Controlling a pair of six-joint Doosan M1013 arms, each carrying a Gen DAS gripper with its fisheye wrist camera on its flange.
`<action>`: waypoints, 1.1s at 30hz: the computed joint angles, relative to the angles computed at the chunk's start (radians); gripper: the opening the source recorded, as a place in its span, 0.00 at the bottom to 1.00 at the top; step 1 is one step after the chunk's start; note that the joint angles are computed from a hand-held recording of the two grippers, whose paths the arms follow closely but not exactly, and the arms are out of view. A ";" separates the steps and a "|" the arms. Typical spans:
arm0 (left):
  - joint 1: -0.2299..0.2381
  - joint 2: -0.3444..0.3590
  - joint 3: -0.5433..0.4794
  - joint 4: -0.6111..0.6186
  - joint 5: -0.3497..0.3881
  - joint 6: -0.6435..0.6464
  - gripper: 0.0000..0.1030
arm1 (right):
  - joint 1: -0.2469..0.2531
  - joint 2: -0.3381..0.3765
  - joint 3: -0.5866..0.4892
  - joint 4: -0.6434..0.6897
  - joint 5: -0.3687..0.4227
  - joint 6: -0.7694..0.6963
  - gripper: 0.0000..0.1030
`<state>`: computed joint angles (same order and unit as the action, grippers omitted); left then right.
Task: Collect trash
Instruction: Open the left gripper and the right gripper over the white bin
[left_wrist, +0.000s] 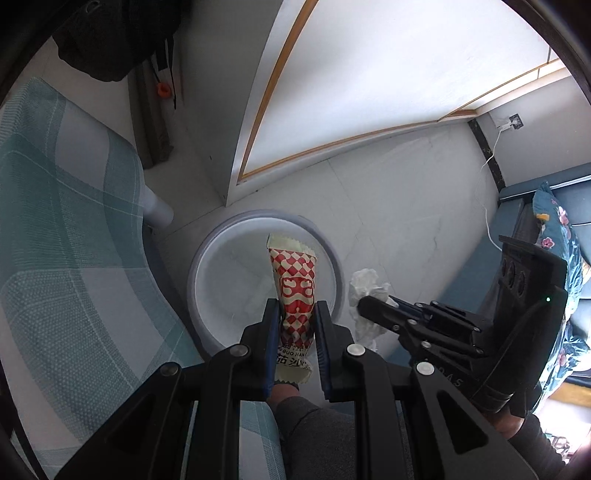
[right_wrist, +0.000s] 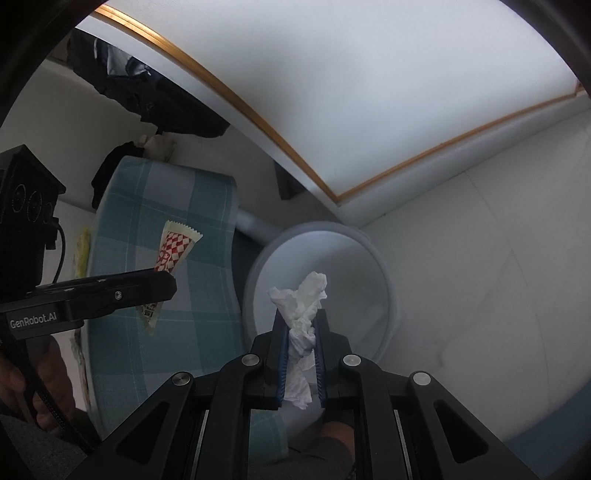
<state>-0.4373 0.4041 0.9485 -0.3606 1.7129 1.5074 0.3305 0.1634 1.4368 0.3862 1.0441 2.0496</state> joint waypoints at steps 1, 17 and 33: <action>-0.002 0.006 -0.002 0.000 0.015 -0.009 0.14 | -0.004 0.004 0.007 0.029 0.000 -0.013 0.12; -0.032 0.079 -0.086 0.045 0.161 -0.088 0.15 | -0.001 0.061 0.036 0.174 0.025 -0.125 0.30; -0.038 0.079 -0.108 0.029 0.162 -0.087 0.50 | -0.012 -0.006 0.083 0.122 0.009 -0.083 0.59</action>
<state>-0.4754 0.4833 0.8401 -0.3313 1.8748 1.4206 0.3188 0.1574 1.5197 0.5084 1.0533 1.9669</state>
